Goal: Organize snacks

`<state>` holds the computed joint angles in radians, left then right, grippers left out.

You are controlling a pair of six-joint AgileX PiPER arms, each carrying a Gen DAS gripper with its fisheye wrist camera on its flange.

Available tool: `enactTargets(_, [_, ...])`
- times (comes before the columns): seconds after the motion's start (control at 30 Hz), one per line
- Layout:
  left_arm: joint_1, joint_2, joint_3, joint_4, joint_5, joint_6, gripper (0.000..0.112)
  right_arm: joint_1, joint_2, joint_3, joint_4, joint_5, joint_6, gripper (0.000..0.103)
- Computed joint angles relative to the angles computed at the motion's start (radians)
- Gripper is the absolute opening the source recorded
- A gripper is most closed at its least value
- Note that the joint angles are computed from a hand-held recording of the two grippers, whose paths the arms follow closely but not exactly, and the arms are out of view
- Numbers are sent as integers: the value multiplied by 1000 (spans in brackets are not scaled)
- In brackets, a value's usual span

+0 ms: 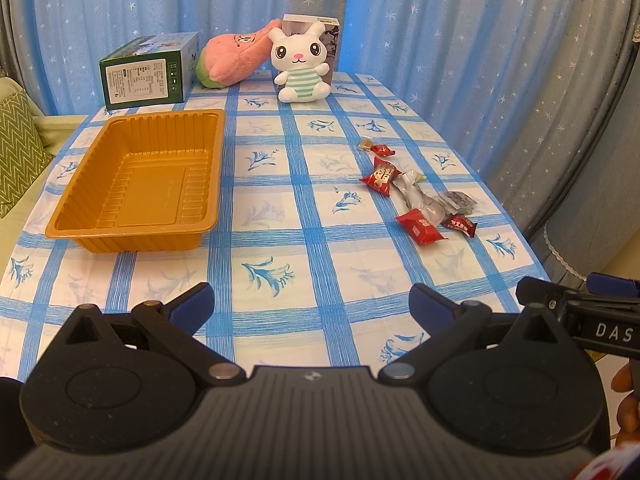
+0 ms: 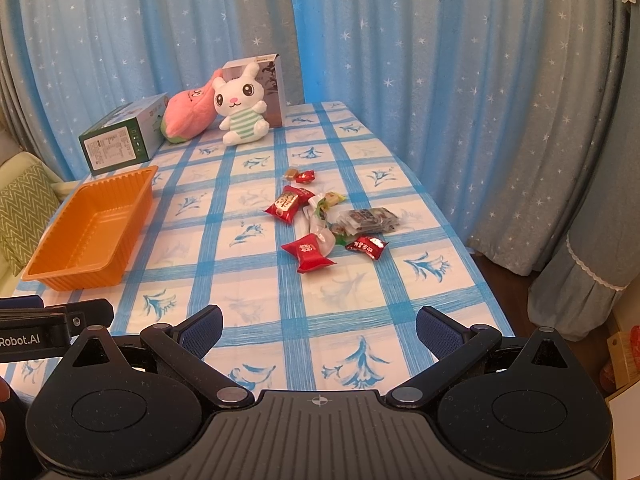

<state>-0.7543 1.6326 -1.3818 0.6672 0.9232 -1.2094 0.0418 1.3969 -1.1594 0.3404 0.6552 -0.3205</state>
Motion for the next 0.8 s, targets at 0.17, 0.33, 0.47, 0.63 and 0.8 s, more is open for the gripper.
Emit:
enactTargets(0.17, [2,-1,0,-3,0,3,103,-4,-2,5,5,-2,-8,103])
enactTargets(0.33, [2,-2,1,-3,-2,3,103,-7,1,4,7,-3,-12,103])
enactTargets(0.47, [1,-1,0,-4,-1,3,103,-12,8,-1,12,-3,-19,103])
enactTargets(0.63, [11,4,5,-20,-26,8,103,-6,1,16,-2,-23,2,103])
enactTargets(0.8, [43,31,-10,-57,-81,51,102,-51,29,11,38,-54,-48,103])
